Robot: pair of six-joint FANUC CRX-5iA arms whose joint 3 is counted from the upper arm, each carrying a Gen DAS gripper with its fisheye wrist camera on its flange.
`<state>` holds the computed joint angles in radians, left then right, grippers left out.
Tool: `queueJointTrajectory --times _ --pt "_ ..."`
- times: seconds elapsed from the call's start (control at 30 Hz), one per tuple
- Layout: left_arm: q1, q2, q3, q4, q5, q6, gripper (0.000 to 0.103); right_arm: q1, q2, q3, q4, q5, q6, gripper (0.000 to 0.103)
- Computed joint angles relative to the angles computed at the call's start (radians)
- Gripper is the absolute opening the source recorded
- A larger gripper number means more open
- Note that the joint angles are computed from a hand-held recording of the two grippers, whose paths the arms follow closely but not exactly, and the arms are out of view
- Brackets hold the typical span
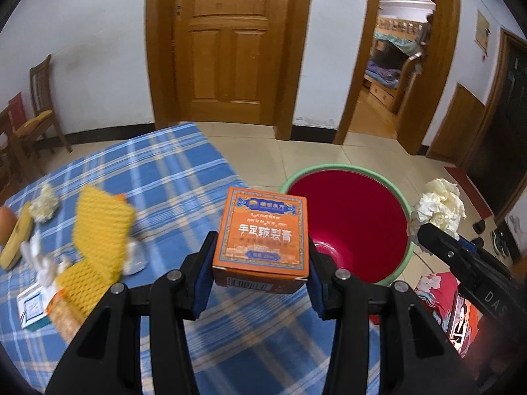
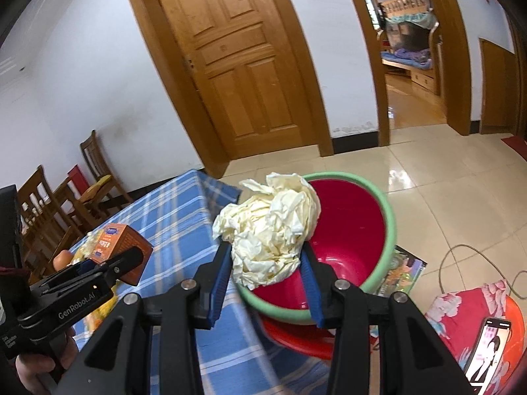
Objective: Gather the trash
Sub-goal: 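Carry both items over the red bucket and open both tools to drop them, then move both open tools back over the table toward the snack bag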
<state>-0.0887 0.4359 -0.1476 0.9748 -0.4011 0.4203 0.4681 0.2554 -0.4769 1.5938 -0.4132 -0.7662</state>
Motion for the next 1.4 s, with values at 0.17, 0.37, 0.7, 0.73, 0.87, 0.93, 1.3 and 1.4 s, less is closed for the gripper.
queueJointTrajectory --times 0.17,0.37,0.7,0.73,0.87,0.93,1.3,1.4 --pt "-0.029 0.051 0.053 -0.023 -0.022 0.003 0.048 -0.011 0.005 -0.007 -0.056 -0.013 0.015 0.044" --pt "-0.055 0.113 0.119 -0.077 -0.049 0.031 0.048 -0.023 0.019 -0.002 -0.135 -0.014 0.061 0.044" --pt "-0.08 0.17 0.198 -0.214 -0.079 0.119 0.048 -0.03 0.047 0.016 -0.279 -0.006 0.156 0.044" --pt "-0.081 0.174 0.205 -0.223 -0.085 0.128 0.048 -0.03 0.049 0.018 -0.292 -0.007 0.166 0.045" --pt "-0.083 0.185 0.221 -0.259 -0.091 0.156 0.048 -0.028 0.057 0.026 -0.333 -0.008 0.193 0.045" --pt "-0.084 0.187 0.227 -0.274 -0.093 0.168 0.049 -0.03 0.058 0.026 -0.337 -0.003 0.195 0.045" --pt "-0.08 0.172 0.203 -0.221 -0.058 0.154 0.07 -0.042 0.051 0.011 -0.303 0.011 0.164 0.048" --pt "-0.074 0.165 0.196 -0.22 -0.051 0.161 0.07 -0.048 0.047 0.005 -0.271 0.018 0.137 0.05"
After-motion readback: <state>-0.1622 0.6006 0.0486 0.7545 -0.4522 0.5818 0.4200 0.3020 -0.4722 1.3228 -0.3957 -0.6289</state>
